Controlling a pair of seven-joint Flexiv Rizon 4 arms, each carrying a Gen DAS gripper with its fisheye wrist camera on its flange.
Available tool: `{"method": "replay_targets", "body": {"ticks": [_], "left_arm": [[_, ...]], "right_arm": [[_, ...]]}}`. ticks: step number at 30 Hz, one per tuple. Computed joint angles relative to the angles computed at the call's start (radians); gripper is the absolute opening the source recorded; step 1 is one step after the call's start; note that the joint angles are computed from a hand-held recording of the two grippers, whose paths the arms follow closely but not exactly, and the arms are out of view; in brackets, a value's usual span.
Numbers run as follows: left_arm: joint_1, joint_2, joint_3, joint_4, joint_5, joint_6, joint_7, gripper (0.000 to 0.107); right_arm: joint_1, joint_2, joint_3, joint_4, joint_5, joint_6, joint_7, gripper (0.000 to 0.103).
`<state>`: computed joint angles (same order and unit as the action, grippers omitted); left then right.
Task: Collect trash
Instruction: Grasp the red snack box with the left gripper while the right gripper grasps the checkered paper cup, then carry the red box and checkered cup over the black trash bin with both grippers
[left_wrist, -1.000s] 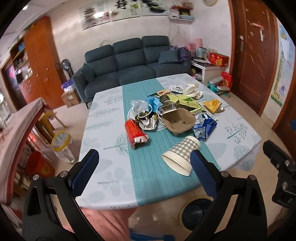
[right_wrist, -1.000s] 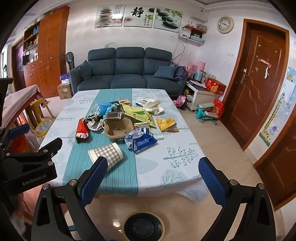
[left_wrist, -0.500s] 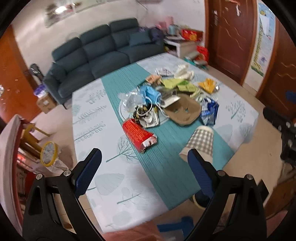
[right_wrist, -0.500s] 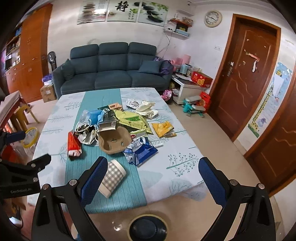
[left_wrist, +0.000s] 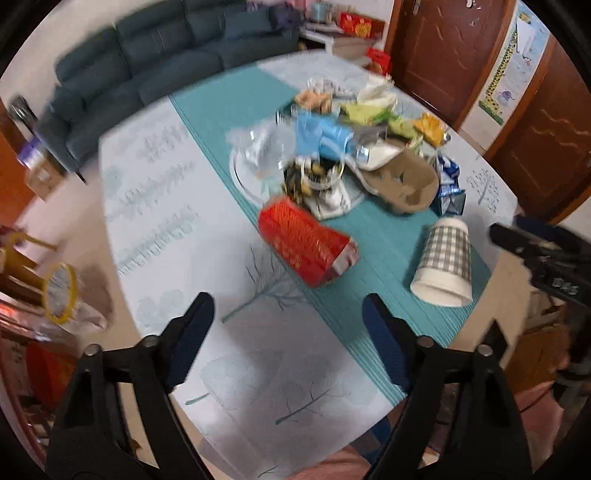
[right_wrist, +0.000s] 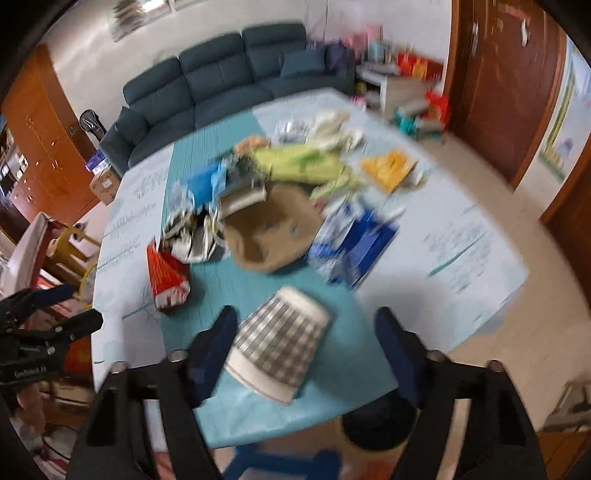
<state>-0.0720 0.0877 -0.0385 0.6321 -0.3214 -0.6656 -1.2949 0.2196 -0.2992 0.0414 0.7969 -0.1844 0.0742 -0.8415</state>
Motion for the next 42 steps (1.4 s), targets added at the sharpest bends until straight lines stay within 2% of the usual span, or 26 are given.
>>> {"method": "replay_targets", "body": {"ticks": [5, 7, 9, 15, 19, 22, 24, 28, 35, 37, 38, 39, 42], "left_arm": [[0.035, 0.001, 0.069, 0.124, -0.105, -0.018, -0.029, 0.078], [0.053, -0.003, 0.089, 0.174, -0.168, -0.024, -0.066, 0.078], [0.069, -0.006, 0.099, 0.221, -0.223, -0.022, -0.114, 0.078], [0.080, 0.004, 0.095, 0.365, -0.333, 0.061, -0.261, 0.078], [0.067, -0.005, 0.069, 0.361, -0.316, 0.109, -0.307, 0.078], [0.048, -0.030, 0.032, 0.303, -0.262, 0.119, -0.327, 0.078], [0.030, -0.061, -0.006, 0.224, -0.175, 0.101, -0.350, 0.078], [-0.008, -0.120, -0.043, 0.133, -0.101, 0.041, -0.424, 0.078], [-0.090, -0.139, -0.069, 0.136, -0.008, 0.015, -0.475, 0.078], [-0.098, -0.126, -0.061, 0.168, -0.008, 0.021, -0.497, 0.073], [-0.104, -0.118, -0.060, 0.175, 0.002, 0.039, -0.496, 0.064], [-0.106, -0.116, -0.061, 0.179, 0.001, 0.042, -0.496, 0.044], [-0.110, -0.111, -0.061, 0.177, 0.014, 0.039, -0.494, 0.042]], "right_arm": [[-0.039, 0.001, 0.018, 0.078, 0.110, 0.065, 0.059, 0.070], [-0.048, -0.003, 0.025, 0.089, 0.147, 0.076, 0.071, 0.065], [-0.052, 0.008, 0.028, 0.124, 0.162, 0.119, 0.084, 0.065], [-0.057, 0.000, 0.027, 0.121, 0.180, 0.147, 0.102, 0.057], [-0.052, -0.009, 0.030, 0.104, 0.177, 0.133, 0.093, 0.056], [-0.052, -0.001, 0.033, 0.114, 0.185, 0.142, 0.092, 0.056], [-0.050, 0.000, 0.034, 0.118, 0.184, 0.147, 0.093, 0.055], [-0.050, 0.009, 0.038, 0.134, 0.196, 0.175, 0.096, 0.050], [-0.050, 0.020, 0.042, 0.145, 0.211, 0.198, 0.094, 0.041], [-0.047, 0.023, 0.045, 0.147, 0.213, 0.198, 0.087, 0.040], [-0.045, 0.024, 0.046, 0.146, 0.212, 0.197, 0.083, 0.040], [-0.042, 0.025, 0.047, 0.146, 0.212, 0.197, 0.081, 0.040], [-0.039, 0.030, 0.050, 0.148, 0.217, 0.206, 0.075, 0.039]]}}
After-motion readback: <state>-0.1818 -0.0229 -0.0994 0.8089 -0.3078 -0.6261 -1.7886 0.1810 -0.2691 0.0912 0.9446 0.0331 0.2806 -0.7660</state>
